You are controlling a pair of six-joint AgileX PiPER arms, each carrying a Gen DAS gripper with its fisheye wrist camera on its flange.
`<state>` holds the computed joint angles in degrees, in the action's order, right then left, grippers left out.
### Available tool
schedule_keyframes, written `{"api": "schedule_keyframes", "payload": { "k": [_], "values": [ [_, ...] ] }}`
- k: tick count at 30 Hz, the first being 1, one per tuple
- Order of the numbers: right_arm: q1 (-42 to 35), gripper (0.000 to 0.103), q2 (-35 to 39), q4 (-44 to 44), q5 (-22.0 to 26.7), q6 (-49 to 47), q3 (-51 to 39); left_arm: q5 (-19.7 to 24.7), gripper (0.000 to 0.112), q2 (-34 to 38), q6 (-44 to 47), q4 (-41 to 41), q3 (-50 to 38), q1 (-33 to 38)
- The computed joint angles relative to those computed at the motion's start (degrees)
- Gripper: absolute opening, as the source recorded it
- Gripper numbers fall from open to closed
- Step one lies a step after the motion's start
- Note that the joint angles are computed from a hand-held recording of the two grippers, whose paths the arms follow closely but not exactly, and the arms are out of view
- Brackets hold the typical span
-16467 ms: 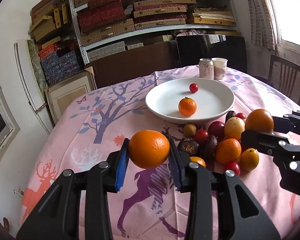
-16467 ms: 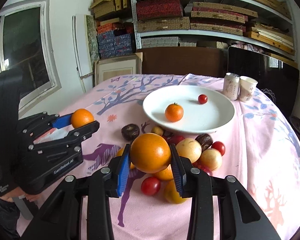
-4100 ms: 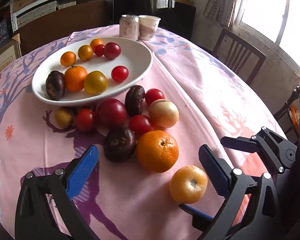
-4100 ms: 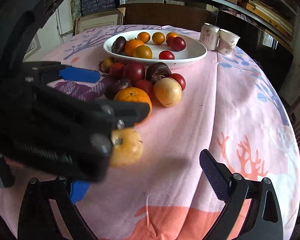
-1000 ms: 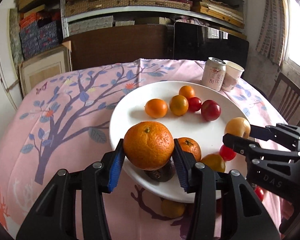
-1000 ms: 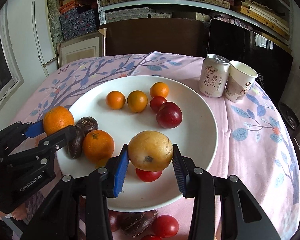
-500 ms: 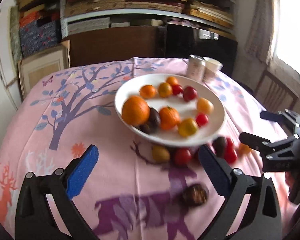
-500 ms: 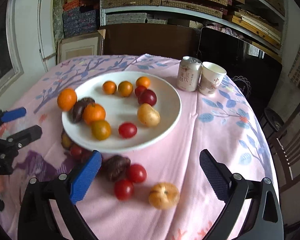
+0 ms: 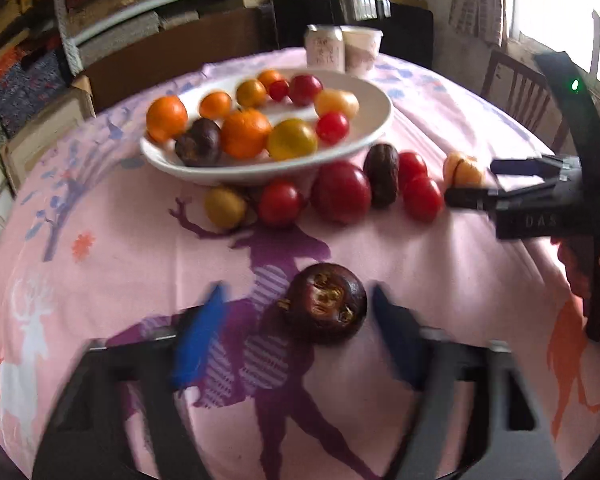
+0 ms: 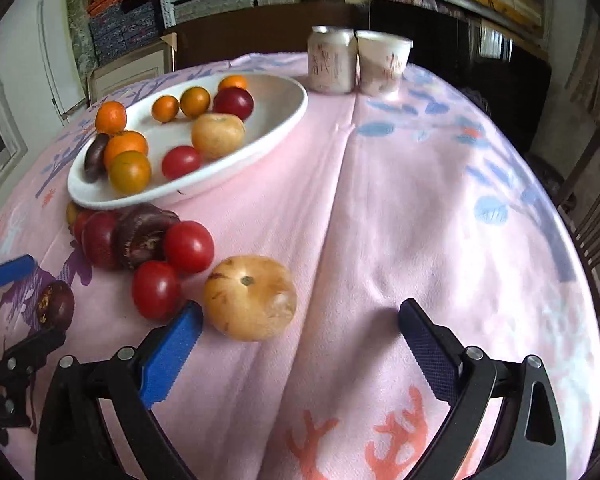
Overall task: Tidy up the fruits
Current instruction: 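Grasp a dark purple fruit with the left tool while the right tool grasps a pale round fruit, then lower the dark fruit onto the plate with the left tool while the right tool places its pale fruit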
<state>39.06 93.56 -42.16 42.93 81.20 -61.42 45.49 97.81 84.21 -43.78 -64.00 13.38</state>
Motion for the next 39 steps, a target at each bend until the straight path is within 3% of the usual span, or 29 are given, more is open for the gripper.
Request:
{"api": "schedule_keyframes", "payload": {
  "k": [1,3,4,6,10,15,19,22,27,33,34,35,36,37,39],
  "values": [
    [0.2,0.08,-0.5,-1.1,-0.8,1.0,0.5,0.2,0.044,-0.2,-0.3,-0.4,0.0,0.2],
    [0.7,0.046,-0.4,-1.0,-3.0,0.3,0.4,0.9,0.041,-0.7,2.6,-1.5,1.0,0.4],
    [1.7,0.04,0.8,-0.4,-1.9,-0.8,-1.1,1.1,0.041,-1.1,4.2,-2.1,1.7,0.5],
    [4.8,0.04,3.7,-2.6,3.8,-1.3,-4.5,2.0,0.041,-1.3,5.2,-2.2,2.0,0.5],
    [6.1,0.04,3.1,-1.9,3.3,-2.2,-5.8,5.3,0.041,-1.8,5.8,-3.0,0.4,1.6],
    [6.4,0.04,2.3,-3.2,9.7,-4.0,-11.0,7.1,0.041,-1.6,2.5,-5.5,-5.6,2.2],
    [4.9,0.039,4.7,-6.8,13.4,-3.9,-18.0,3.3,0.041,0.6,-1.6,-11.6,-10.1,0.7],
    [2.5,0.039,7.6,-5.1,11.7,-7.2,-23.5,1.8,0.041,4.8,-13.1,-5.7,-17.8,-2.5],
    [-0.2,0.039,12.8,-1.3,9.8,-11.0,-30.5,-4.8,0.041,8.5,-19.0,-3.8,-23.7,-6.1],
    [-2.2,0.04,18.7,3.4,11.1,-15.7,-38.7,-5.5,0.041,14.6,-28.7,3.1,-30.7,-7.9],
    [-2.4,0.04,19.2,3.6,11.3,-16.3,-39.5,-5.2,0.041,15.3,-28.3,3.0,-31.1,-8.0],
    [-2.3,0.048,19.7,2.7,11.9,-15.8,-39.9,-4.9,0.043,15.6,-28.1,3.1,-31.2,-8.0],
    [-1.8,0.073,19.8,0.4,13.3,-13.1,-39.7,-4.8,0.061,15.9,-29.0,3.9,-31.4,-8.2],
    [-1.3,0.08,19.2,-2.5,14.4,-9.5,-38.4,-7.0,0.082,15.8,-32.2,6.3,-30.9,-8.4],
    [-2.4,0.099,16.0,-2.5,11.6,-7.3,-33.9,-6.8,0.098,16.6,-35.0,5.4,-32.1,-7.0]
  ]
}}
